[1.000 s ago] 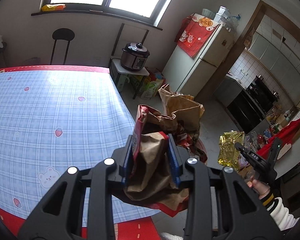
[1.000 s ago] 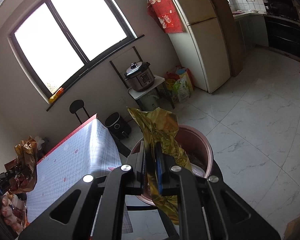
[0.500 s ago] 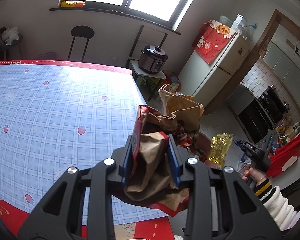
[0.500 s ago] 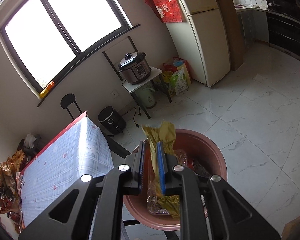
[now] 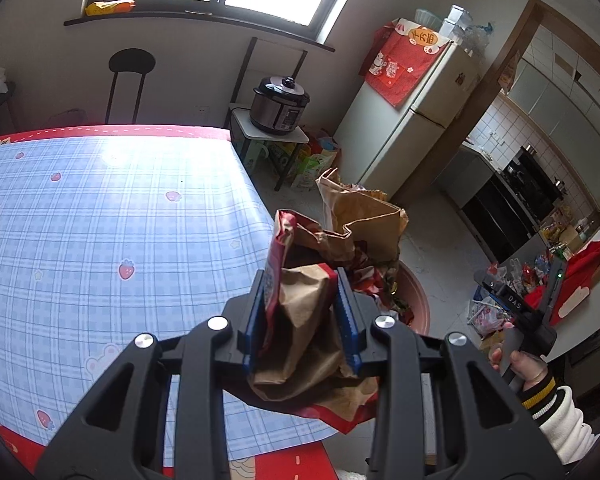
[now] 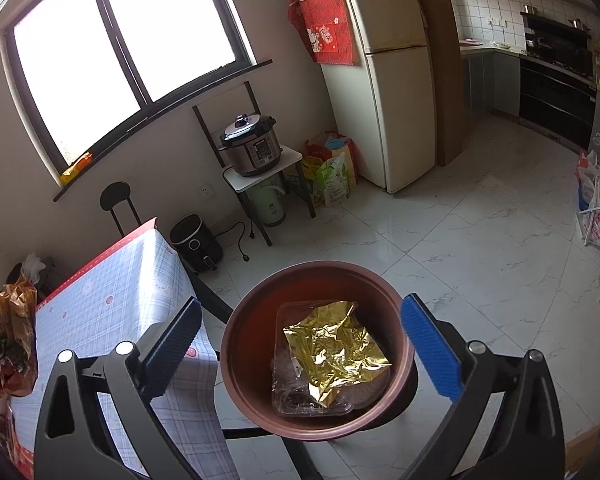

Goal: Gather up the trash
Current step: 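Move the left tool over the bin and open it, dropping the paper wrapper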

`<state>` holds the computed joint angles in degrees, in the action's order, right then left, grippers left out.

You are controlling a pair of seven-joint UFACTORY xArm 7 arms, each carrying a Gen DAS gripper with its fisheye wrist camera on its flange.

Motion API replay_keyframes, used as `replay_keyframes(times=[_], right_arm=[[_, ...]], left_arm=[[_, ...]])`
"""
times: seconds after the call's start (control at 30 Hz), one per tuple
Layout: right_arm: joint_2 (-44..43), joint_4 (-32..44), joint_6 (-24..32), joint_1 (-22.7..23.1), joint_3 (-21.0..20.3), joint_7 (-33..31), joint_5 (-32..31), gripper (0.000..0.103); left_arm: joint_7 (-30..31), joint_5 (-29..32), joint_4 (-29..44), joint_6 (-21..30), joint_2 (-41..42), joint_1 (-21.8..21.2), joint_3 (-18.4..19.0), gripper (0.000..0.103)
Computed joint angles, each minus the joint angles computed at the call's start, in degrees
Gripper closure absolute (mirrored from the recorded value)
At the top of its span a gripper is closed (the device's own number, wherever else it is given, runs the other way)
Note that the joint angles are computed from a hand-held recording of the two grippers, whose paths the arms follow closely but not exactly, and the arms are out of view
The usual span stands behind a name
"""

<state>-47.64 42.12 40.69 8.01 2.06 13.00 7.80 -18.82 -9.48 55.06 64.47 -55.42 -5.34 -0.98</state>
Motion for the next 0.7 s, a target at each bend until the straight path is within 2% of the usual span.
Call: replay_keyframes(times=[0.47,0.7], right_arm=[[-12.80,0.27,14.33,-5.33,-2.03,-2.03,-4.81,0.005],[-17.11,0.28,19.49,-8.67,-4.84,-4.79,-6.63,0.005]], left_arm=[[3.15,-5.37,2.94,-12.85,15.45,-9.23,-4.87,0.067],[2.65,-4.20,7.44,-19.34,27.52,-12.17,-8.53,0.066]])
